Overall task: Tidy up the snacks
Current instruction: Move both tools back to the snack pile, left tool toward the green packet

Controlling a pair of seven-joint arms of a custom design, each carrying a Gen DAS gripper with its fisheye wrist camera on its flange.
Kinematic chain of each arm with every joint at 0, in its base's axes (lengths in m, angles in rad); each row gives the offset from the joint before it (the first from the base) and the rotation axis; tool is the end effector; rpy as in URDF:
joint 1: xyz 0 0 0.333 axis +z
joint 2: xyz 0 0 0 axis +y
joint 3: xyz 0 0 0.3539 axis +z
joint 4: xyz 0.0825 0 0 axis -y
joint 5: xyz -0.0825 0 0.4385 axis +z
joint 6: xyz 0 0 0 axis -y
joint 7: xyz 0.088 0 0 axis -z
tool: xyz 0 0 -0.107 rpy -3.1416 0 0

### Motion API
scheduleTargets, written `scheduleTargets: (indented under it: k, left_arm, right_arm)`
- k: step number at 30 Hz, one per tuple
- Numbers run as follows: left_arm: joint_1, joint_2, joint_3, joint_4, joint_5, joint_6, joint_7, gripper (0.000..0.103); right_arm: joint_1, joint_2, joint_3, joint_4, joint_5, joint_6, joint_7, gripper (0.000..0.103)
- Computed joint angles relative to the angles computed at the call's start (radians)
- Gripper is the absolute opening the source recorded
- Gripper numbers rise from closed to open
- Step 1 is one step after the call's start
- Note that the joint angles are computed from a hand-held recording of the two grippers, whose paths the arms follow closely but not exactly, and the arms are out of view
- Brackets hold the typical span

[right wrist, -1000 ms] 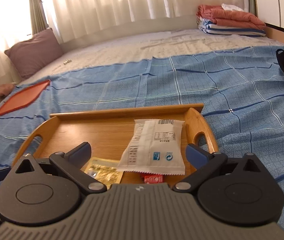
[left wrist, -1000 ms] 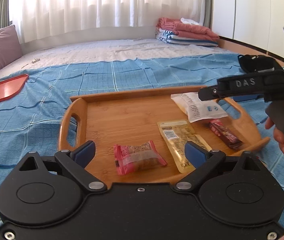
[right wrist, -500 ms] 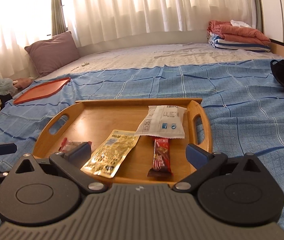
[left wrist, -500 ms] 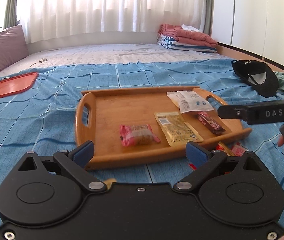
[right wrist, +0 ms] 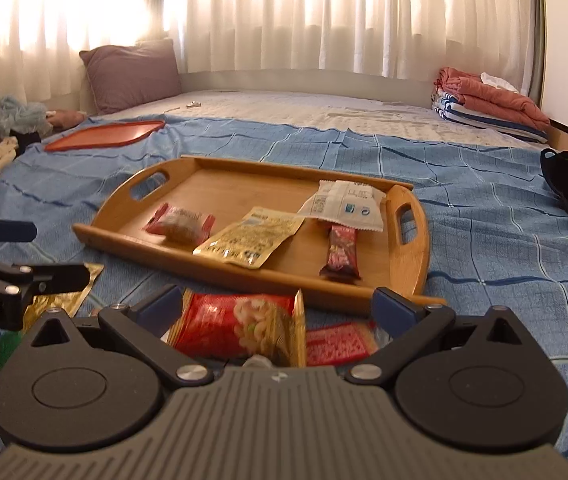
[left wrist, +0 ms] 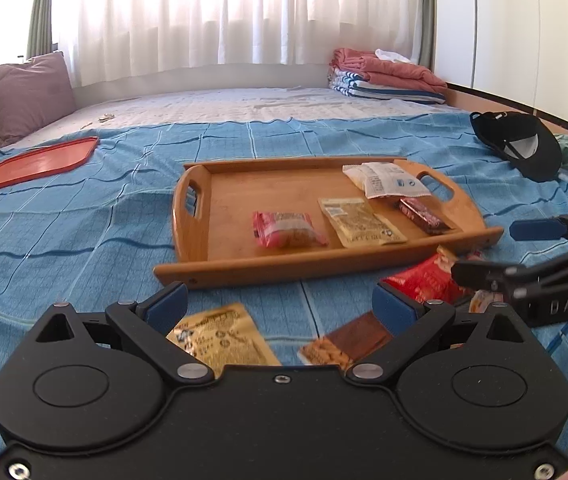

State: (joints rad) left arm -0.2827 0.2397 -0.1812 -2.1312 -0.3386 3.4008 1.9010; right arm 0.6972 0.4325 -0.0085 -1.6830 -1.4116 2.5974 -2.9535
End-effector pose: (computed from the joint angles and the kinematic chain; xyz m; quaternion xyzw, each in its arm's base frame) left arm 0.6108 -0.2560 0.4168 -0.4863 0.7253 -0.4036 0.2732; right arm 0.5737 0.4987 0.3947 -0.6279 0.6013 -0.3395 0.3590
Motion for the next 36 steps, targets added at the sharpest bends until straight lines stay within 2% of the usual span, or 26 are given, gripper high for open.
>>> scheduleTargets:
  k: [4,9,12,17,21,27,33,36]
  left_arm:
    - [0.011,-0.010,-0.015,-0.038,0.002,0.037,-0.015,0.099]
    - [-0.023,-0.027,0.008,-0.080,-0.045,0.070,0.017,0.099]
    - [-0.021,-0.032,0.001,-0.104,-0.064,0.089,0.020,0.099]
    - [-0.082,-0.039,0.039,-0.126,-0.193,0.092,0.095,0.099]
    - [-0.093,-0.050,0.036,-0.148,-0.255,0.088,0.122,0.099]
    - [-0.089,-0.071,0.004,-0.197,-0.287,0.141,0.127,0.099]
    - [-0.074,-0.083,-0.026,-0.225,-0.268,0.174,0.129,0.099]
    - [-0.066,-0.091,-0.035,-0.233,-0.252,0.171,0.115,0.091]
  right_arm:
    - [0.011,0.000,0.007,-0.015,-0.001,-0.003,0.015,0.103]
    - [0.022,-0.003,0.012,-0.033,-0.006,-0.018,0.040,0.103]
    - [0.041,0.000,0.010,-0.042,-0.035,-0.068,0.075,0.103]
    - [0.056,0.013,0.019,-0.044,-0.074,-0.121,0.115,0.103]
    - [0.066,0.020,0.022,-0.039,-0.094,-0.158,0.115,0.103]
    - [0.063,0.025,0.023,-0.041,-0.104,-0.169,0.157,0.103]
    - [0.063,0.025,0.023,-0.048,-0.126,-0.170,0.191,0.103]
    - [0.064,0.022,0.023,-0.055,-0.152,-0.173,0.221,0.103]
